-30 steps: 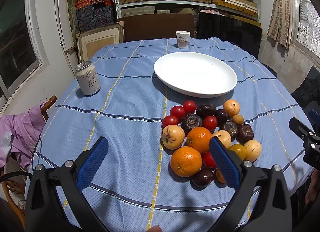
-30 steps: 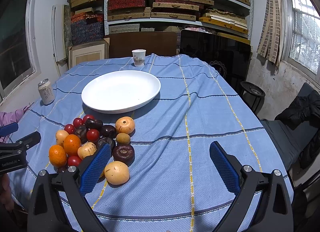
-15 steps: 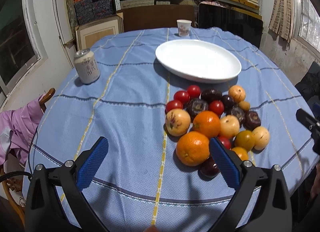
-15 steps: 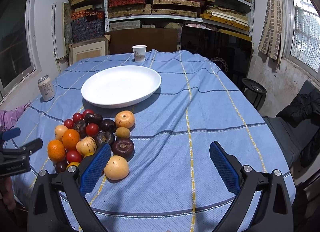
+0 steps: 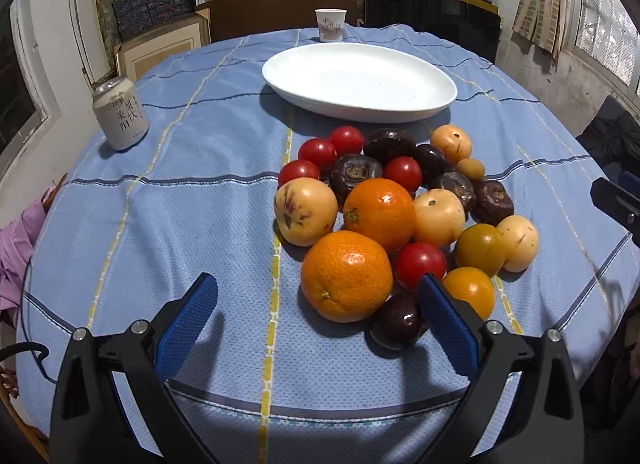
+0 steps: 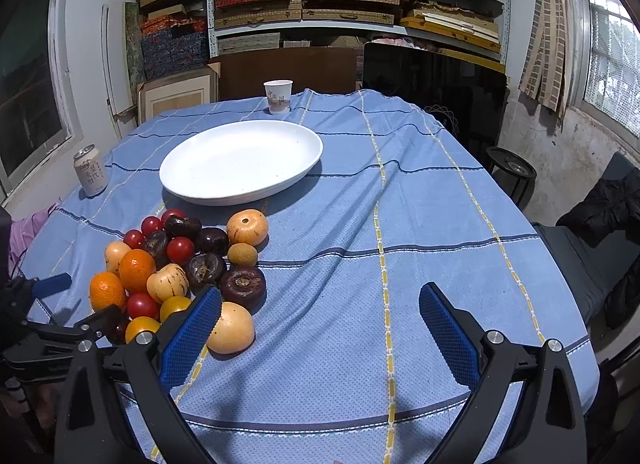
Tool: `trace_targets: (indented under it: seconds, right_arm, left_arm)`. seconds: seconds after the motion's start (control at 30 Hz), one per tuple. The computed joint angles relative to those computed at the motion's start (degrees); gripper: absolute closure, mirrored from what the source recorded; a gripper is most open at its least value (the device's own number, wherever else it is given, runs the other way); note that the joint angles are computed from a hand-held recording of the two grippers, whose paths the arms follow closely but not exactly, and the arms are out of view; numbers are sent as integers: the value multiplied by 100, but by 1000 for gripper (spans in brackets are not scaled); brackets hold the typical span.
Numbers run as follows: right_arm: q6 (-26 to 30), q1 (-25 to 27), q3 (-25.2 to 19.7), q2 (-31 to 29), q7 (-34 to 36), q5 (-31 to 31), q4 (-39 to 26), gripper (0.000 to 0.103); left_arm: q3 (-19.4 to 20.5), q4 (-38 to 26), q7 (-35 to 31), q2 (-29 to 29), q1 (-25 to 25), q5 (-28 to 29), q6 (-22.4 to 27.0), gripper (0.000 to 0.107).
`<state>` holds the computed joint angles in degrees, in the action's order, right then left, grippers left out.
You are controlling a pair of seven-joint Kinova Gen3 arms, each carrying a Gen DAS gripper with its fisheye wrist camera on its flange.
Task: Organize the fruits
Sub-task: 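Lower the left gripper onto the large orange and close it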
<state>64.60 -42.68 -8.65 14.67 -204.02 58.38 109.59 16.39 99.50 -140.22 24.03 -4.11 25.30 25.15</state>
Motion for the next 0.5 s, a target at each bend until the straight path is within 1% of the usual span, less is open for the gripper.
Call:
trace_targets:
  seconds: [0.03, 0.07, 0.1, 0.13, 0.17, 0.2, 0.23, 0.27, 0.3, 0.33, 0.5]
  right_arm:
    - [-14, 4, 1, -3, -5, 3, 8, 3]
    - [-28, 8, 0, -6, -6, 6, 17, 3]
    - [-39, 11, -1, -8, -7, 5, 23, 3]
    - [-52, 16, -1, -10, -9, 5, 29, 4]
    - [-60, 16, -4, -12, -11, 0, 29, 3]
    - [-67, 19, -3, -18, -10, -3, 32, 3]
    - [-65, 17, -2, -15, -17, 1, 32, 3]
    - [-66, 18, -2, -13, -21, 0, 30, 3]
    - [-75, 20, -1, -14, -29, -1, 33, 3]
    - [-87, 23, 0, -16, -35, 2, 38, 3]
    - [-92, 19, -1, -18, -45, 6, 48, 3]
  left_arm:
    - [95, -29, -129, 43, -121, 146, 77, 17]
    - [284, -93, -317, 119, -348, 344, 248, 27]
    - [376, -133, -422, 169, -468, 449, 360, 34]
    - [374, -170, -509, 205, -499, 554, 460, 36]
    - [410, -220, -631, 256, -572, 679, 597, 42]
    - [383, -227, -769, 267, -585, 817, 683, 50]
    - [428, -222, -874, 276, -638, 888, 738, 54]
    - [373, -181, -951, 239, -584, 939, 699, 62]
    - [248, -118, -945, 175, -448, 897, 570, 62]
    - [220, -89, -987, 162, -418, 939, 533, 62]
    - [116, -50, -1073, 120, -345, 1033, 513, 62]
